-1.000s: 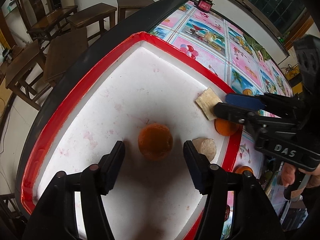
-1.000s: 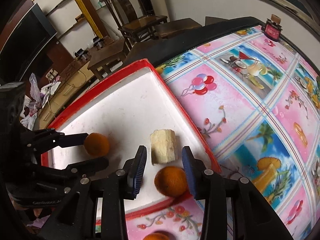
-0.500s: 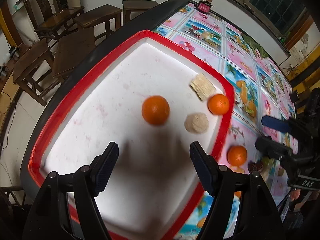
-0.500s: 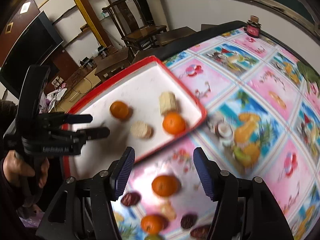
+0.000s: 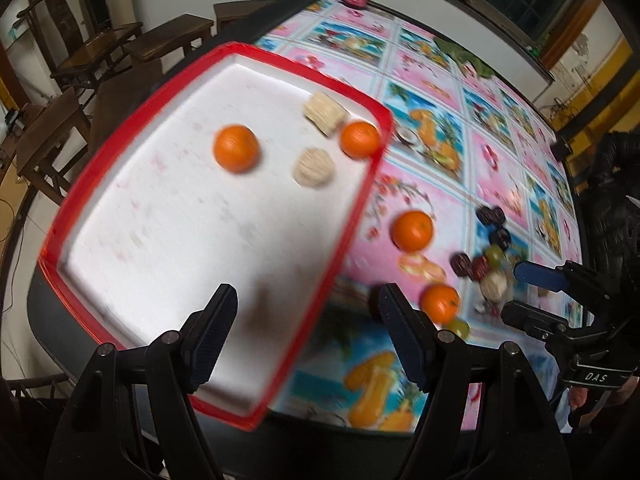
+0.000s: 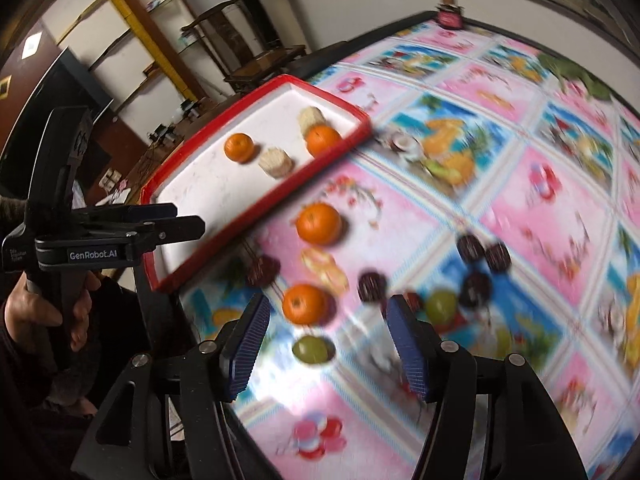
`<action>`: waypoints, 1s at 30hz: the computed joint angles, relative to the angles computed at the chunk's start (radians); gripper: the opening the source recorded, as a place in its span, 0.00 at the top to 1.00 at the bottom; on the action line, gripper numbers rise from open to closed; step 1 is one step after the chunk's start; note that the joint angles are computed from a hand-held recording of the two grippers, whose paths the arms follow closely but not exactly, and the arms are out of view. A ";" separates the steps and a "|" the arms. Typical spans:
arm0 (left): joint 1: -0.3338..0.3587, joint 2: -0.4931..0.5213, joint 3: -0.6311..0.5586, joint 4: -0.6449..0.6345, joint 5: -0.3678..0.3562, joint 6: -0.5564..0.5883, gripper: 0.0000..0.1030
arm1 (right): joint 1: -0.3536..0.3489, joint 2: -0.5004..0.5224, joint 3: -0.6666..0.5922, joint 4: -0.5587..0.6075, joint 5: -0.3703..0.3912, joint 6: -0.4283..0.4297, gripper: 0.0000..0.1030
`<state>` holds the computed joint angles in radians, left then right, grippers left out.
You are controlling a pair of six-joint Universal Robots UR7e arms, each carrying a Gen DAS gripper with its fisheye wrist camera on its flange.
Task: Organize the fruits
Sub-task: 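Withdraw both tools from the tray toward the remaining fruit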
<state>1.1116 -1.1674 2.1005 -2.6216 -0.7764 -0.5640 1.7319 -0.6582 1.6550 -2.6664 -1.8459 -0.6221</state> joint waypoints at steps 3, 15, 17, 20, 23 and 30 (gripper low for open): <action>-0.017 0.009 0.010 0.007 -0.020 -0.011 0.29 | -0.019 -0.031 0.044 -0.018 -0.006 0.027 0.39; -0.046 0.093 -0.018 -0.035 -0.105 0.038 0.29 | -0.059 -0.077 0.094 -0.059 -0.049 0.044 0.40; -0.043 0.105 -0.026 -0.054 -0.126 0.043 0.29 | -0.059 -0.074 0.092 -0.068 -0.053 0.033 0.41; -0.038 0.129 -0.052 -0.046 -0.143 0.050 0.29 | -0.060 -0.069 0.084 -0.062 -0.050 0.030 0.43; -0.035 0.159 -0.089 -0.004 -0.146 0.057 0.29 | -0.064 -0.064 0.077 -0.054 -0.047 0.034 0.45; -0.017 0.219 -0.157 0.057 -0.149 0.073 0.40 | -0.061 -0.030 0.048 -0.057 -0.080 0.011 0.55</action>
